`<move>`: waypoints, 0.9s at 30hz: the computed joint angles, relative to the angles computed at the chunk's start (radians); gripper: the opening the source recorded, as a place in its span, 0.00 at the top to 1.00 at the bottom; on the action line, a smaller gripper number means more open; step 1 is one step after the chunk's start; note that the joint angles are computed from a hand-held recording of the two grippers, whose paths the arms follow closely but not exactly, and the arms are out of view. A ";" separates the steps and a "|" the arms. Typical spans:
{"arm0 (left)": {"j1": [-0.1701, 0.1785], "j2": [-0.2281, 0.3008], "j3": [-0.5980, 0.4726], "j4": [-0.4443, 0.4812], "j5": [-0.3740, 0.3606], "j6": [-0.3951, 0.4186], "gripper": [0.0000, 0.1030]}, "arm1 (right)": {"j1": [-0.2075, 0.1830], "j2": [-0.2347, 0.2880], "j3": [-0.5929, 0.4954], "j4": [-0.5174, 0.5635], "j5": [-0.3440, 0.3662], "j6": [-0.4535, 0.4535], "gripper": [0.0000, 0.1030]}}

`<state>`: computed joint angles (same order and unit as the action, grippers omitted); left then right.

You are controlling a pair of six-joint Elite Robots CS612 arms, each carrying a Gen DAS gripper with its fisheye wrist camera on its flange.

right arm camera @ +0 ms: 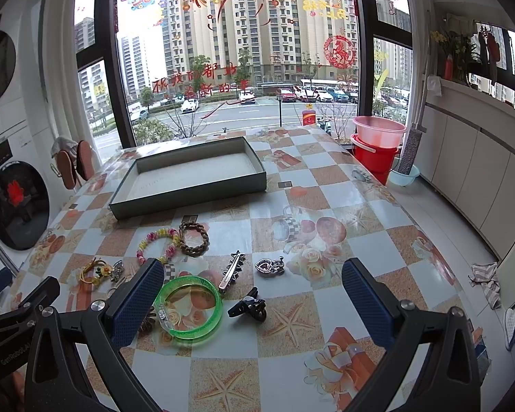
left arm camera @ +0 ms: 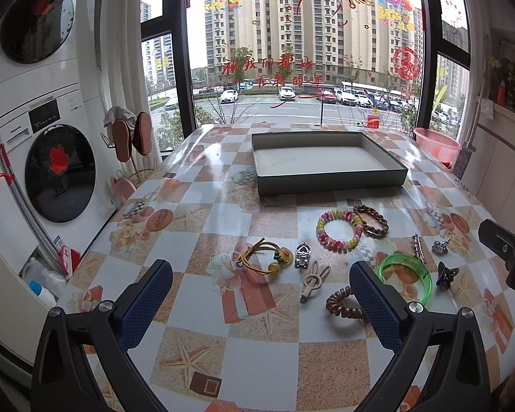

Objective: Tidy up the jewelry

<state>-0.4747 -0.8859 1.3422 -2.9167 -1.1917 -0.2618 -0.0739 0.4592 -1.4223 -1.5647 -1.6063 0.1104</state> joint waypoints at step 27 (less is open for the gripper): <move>0.058 0.061 -0.110 0.204 -0.102 0.015 0.00 | -0.033 -0.036 0.061 0.156 0.032 0.001 0.00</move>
